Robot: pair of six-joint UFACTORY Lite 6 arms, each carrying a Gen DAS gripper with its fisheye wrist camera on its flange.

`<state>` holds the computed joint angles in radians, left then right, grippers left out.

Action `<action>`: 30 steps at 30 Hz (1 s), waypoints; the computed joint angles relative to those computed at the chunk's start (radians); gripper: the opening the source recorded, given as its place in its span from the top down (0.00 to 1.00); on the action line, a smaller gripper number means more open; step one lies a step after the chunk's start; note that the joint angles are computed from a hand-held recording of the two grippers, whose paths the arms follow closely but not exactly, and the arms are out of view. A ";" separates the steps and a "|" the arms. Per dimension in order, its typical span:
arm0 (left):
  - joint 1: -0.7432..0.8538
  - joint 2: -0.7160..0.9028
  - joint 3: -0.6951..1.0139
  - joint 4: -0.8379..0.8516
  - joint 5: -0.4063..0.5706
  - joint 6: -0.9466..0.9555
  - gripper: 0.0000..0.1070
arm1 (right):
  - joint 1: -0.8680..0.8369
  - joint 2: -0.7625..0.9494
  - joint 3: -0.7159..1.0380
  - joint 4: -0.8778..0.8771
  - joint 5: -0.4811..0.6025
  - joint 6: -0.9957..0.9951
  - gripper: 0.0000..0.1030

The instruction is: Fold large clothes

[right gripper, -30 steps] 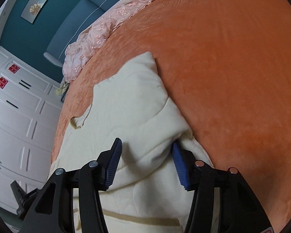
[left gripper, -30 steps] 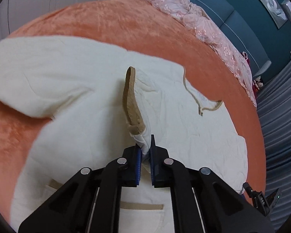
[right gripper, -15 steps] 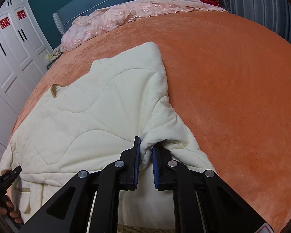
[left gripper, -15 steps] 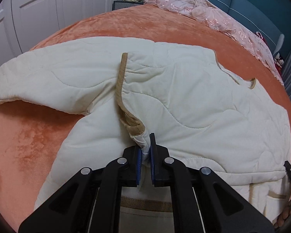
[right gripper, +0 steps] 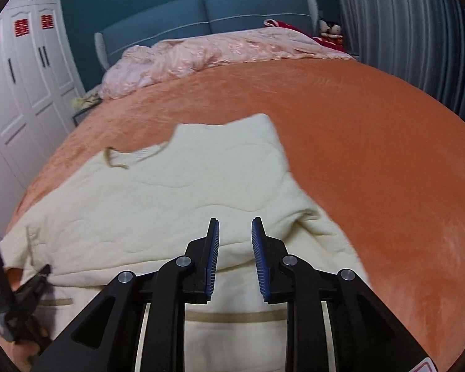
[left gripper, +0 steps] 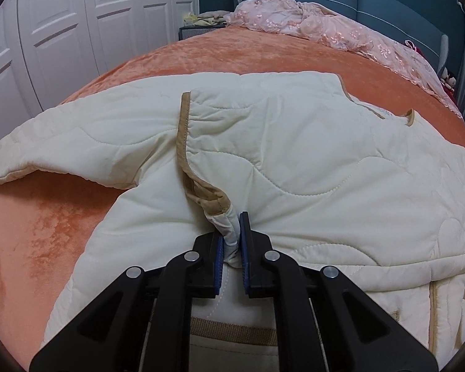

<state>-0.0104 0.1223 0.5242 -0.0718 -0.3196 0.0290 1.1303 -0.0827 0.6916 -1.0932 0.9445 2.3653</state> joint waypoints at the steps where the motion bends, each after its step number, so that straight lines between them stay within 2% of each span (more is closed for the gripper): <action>1: -0.009 -0.002 -0.005 -0.029 -0.006 0.024 0.92 | -0.011 0.064 0.077 -0.015 -0.052 -0.059 0.78; 6: -0.021 0.000 -0.004 -0.063 -0.010 0.048 0.92 | -0.089 0.444 0.436 -0.055 -0.250 -0.286 0.79; 9: -0.020 0.007 -0.009 -0.043 -0.026 0.026 0.92 | -0.108 0.580 0.506 -0.044 -0.336 -0.260 0.79; 11: -0.020 0.015 -0.014 -0.033 -0.046 0.015 0.92 | -0.088 0.607 0.470 -0.135 -0.332 -0.123 0.80; 13: -0.020 0.018 -0.020 -0.033 -0.063 0.014 0.92 | -0.074 0.606 0.450 -0.174 -0.324 -0.072 0.80; 20: -0.036 0.025 -0.039 -0.074 -0.112 0.043 0.92 | -0.051 0.698 0.548 -0.158 -0.258 -0.104 0.80; 30: -0.072 0.031 -0.046 -0.168 -0.142 0.115 0.92 | -0.037 0.747 0.581 -0.177 -0.215 -0.091 0.80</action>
<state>-0.0823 0.1536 0.4786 -0.2397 -0.4616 0.1438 1.0933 0.6644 1.2726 -1.2707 0.7295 2.2741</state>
